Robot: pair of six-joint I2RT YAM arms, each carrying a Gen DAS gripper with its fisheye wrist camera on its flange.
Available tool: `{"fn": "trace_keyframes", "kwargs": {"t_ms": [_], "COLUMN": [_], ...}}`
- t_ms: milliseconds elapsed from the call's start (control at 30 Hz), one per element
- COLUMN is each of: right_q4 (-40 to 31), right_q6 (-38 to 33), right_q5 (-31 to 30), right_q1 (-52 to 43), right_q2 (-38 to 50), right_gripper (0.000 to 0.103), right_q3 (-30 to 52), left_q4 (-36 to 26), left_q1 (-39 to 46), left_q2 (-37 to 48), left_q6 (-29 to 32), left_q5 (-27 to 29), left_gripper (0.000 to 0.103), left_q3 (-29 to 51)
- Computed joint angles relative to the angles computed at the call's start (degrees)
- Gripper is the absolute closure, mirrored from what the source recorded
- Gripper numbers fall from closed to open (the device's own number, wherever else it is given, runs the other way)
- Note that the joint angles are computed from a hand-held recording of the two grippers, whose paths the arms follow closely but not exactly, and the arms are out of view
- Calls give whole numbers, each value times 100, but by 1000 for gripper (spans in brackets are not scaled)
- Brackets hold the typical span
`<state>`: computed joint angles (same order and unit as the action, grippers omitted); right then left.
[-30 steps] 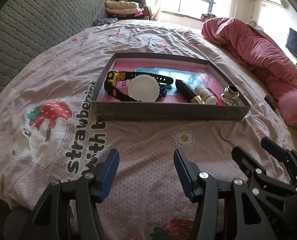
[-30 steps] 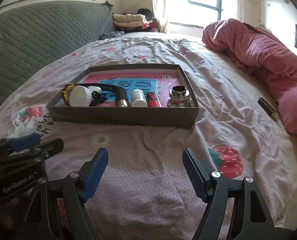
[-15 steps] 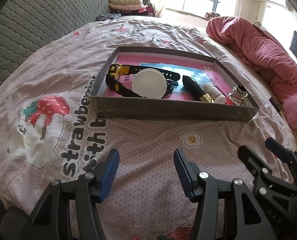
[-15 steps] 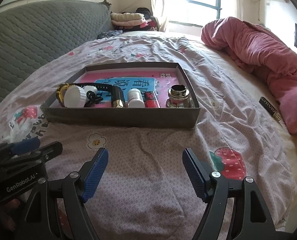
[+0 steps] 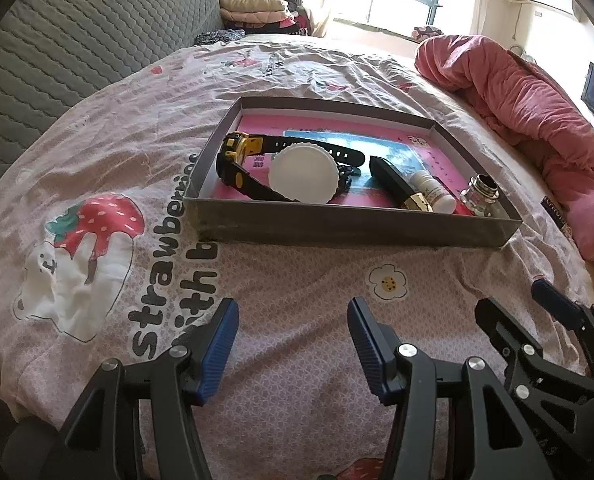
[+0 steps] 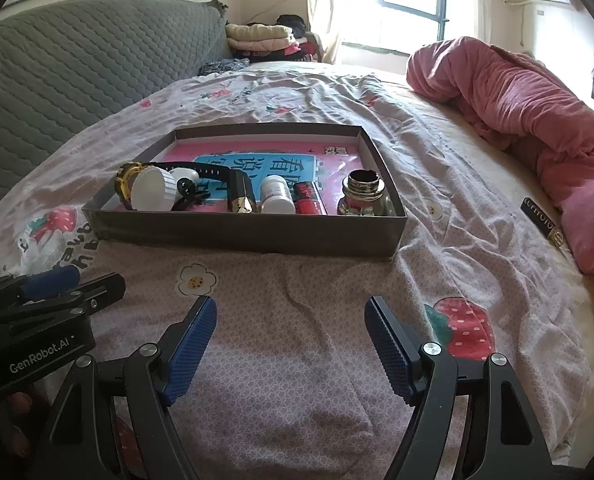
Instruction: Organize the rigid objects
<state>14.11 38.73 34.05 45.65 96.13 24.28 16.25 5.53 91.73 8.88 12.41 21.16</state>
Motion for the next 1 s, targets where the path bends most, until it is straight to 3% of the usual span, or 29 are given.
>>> {"fn": "trace_keyframes", "kwargs": {"t_ms": [1000], "right_q4": [28], "right_q6": [-53], "right_q5": [-24], "right_q1": [-3], "right_q2": [2], "right_gripper": [26], "right_q3": [10], "left_q4": [-56], "left_q1": [-14], "left_q2": [0], "left_q6": [-19], "left_q5": [-62], "left_gripper": [47], "left_q3": [37]}}
